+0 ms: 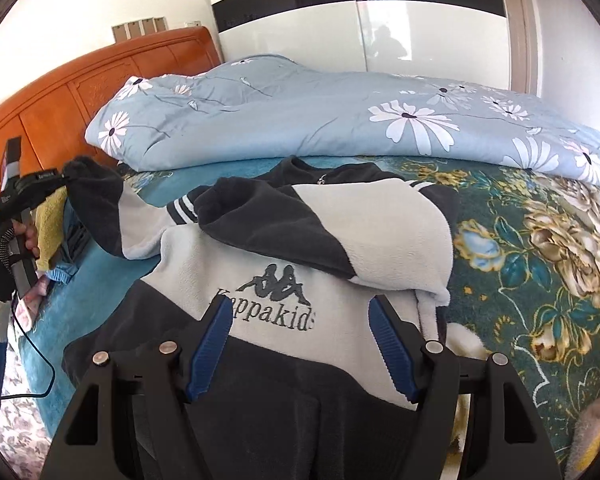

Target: Fold clothes

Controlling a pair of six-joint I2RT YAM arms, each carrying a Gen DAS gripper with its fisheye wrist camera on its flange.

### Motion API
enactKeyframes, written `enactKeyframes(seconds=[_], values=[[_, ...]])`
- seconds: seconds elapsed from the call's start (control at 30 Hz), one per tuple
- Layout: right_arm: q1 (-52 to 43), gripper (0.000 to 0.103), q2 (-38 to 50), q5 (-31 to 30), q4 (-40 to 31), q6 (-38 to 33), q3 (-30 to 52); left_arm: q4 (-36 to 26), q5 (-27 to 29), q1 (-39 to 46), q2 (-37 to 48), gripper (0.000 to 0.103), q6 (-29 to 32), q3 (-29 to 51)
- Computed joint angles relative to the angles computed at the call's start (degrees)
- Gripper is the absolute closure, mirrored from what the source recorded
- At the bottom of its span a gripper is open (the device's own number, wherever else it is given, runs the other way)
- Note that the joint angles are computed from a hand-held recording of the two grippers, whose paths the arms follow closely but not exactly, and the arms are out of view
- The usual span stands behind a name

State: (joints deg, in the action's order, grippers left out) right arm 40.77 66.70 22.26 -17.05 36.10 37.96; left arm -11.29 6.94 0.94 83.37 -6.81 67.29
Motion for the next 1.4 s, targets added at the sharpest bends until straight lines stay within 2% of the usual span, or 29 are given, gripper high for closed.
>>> enactKeyframes(seconds=[0.17, 0.3, 0.37, 0.5, 0.7, 0.8, 0.83, 0.87, 0.9, 1.03, 1.1, 1.17, 1.27, 1.33, 1.4], values=[[-4.8, 0.031, -5.9, -1.6, -2.7, -0.6, -3.2, -6.1, -4.7, -16.0, 4.1, 0.093, 0.3, 15.0], [-8.0, 0.031, -14.0, -2.3, -4.4, -0.2, -7.0, -8.4, -10.6, -28.8, 11.1, 0.093, 1.9, 24.8], [-9.6, 0.031, -17.5, -1.9, -6.1, 0.4, -8.6, -8.9, -15.6, -34.8, 15.9, 0.093, 3.3, 28.2], [-14.1, 0.031, -24.4, -4.7, -9.6, 1.3, -12.1, -12.9, -19.9, -44.4, 25.5, 0.093, 1.4, 33.5], [-19.4, 0.031, -31.8, -7.9, -14.7, 0.0, -16.2, -12.4, -25.0, -53.6, 34.4, 0.092, 2.1, 32.0], [-22.2, 0.031, -34.6, -9.8, -16.9, -1.2, -17.8, -15.9, -21.6, -54.2, 37.1, 0.089, 2.1, 33.2], [-22.8, 0.031, -35.1, -10.2, -17.3, -1.3, -18.1, -16.3, -20.0, -54.4, 37.3, 0.085, 2.1, 32.9], [-23.3, 0.031, -35.6, -10.5, -17.7, -1.3, -18.3, -17.3, -17.9, -54.6, 37.4, 0.075, 2.8, 32.8], [-23.9, 0.031, -35.8, -10.9, -18.0, -1.1, -18.4, -17.2, -15.7, -54.8, 36.7, 0.073, 4.1, 31.5], [-24.3, 0.031, -36.4, -11.5, -18.4, -0.4, -17.5, -13.0, -12.6, -53.6, 25.6, 0.070, 12.1, 18.9], [-24.2, 0.031, -35.3, -12.0, -17.0, -0.6, -16.8, -10.5, -11.6, -51.0, 18.7, 0.060, 14.8, 12.0], [-25.0, 0.031, -32.1, -14.0, -12.7, -0.8, -16.2, -7.8, -12.2, -46.2, 13.4, 0.043, 15.3, 6.3], [-27.4, 0.031, -23.6, -19.8, -2.0, -0.2, -15.2, -5.2, -17.4, -37.8, 11.0, 0.039, 13.3, 1.4], [-29.7, 0.031, -14.9, -25.3, 7.8, 1.9, -14.1, -5.7, -14.9, -31.0, 12.4, 0.039, 10.5, 0.5], [-31.1, 0.031, -5.5, -28.3, 15.6, 4.1, -11.5, -4.3, -11.4, -25.8, 14.0, 0.039, 9.2, -1.0]])
